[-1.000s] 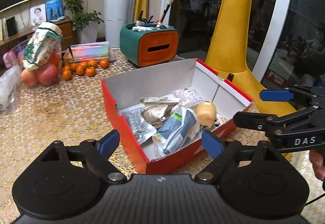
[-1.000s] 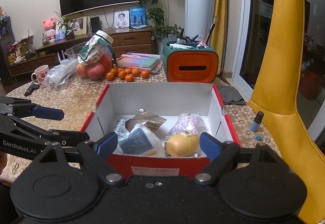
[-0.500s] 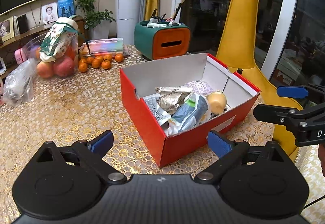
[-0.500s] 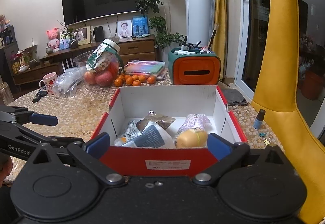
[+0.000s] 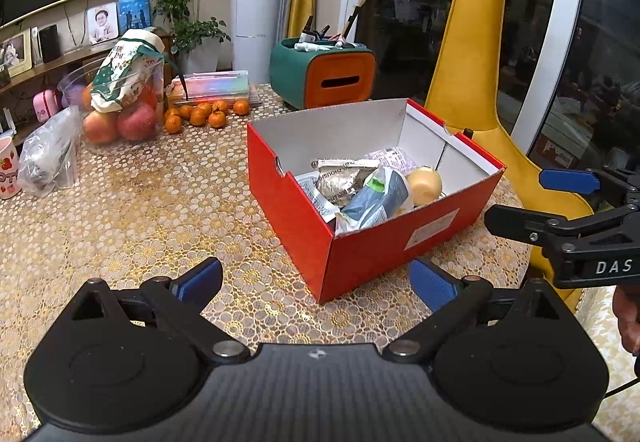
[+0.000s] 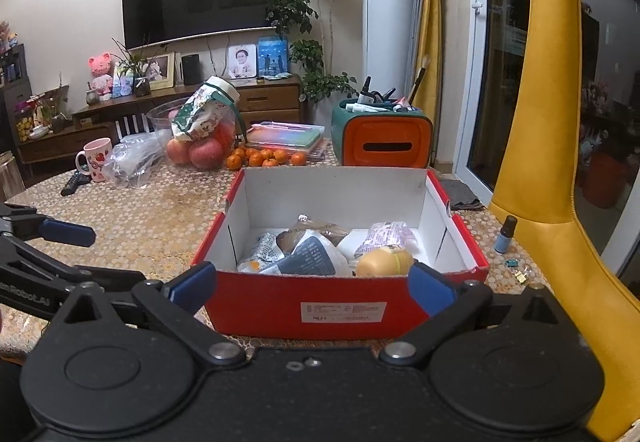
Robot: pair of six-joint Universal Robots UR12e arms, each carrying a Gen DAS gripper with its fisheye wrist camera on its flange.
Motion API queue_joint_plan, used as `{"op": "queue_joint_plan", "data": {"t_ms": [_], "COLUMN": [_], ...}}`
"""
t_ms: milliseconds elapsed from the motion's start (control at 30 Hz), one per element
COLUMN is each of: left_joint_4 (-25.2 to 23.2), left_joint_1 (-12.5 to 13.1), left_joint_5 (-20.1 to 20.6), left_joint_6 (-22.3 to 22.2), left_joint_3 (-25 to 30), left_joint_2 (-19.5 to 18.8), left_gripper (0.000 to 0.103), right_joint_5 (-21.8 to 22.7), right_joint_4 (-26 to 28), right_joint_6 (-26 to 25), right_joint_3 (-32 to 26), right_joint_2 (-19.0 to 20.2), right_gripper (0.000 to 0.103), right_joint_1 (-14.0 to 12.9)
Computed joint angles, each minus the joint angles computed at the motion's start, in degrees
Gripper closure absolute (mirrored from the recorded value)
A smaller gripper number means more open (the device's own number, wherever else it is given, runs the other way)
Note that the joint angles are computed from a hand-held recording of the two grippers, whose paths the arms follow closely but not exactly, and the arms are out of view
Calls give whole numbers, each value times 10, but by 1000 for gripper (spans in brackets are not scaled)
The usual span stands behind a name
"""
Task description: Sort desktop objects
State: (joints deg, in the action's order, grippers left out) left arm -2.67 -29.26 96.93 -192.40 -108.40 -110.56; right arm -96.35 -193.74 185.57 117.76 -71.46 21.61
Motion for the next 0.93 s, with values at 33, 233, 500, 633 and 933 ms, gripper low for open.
{"op": "queue_joint_plan", "data": {"t_ms": [33,233,500,633,933], "left_joint_4": [0,4,6,6,23], "left_joint_1": [-1,-1,2,2,8], "left_joint_5": [1,-1,-11,-11,-9], "left_joint_6": [2,0,0,0,10], "left_joint_3": [-1,-11,-22,-22,-35], "left_joint_2": [1,7,11,11,15], "left_gripper": [2,2,2,2,2], "right_joint_5": [-2,-9,-19,-22,-24], "right_joint_4": [2,7,4,6,16], "right_joint_6": [3,15,24,34,53], "right_joint_3": [0,1,2,1,-4], "right_joint_2": [0,-1,-3,-2,2], "right_gripper": [1,1,1,1,1], "right_joint_1": [1,8,15,17,21]}}
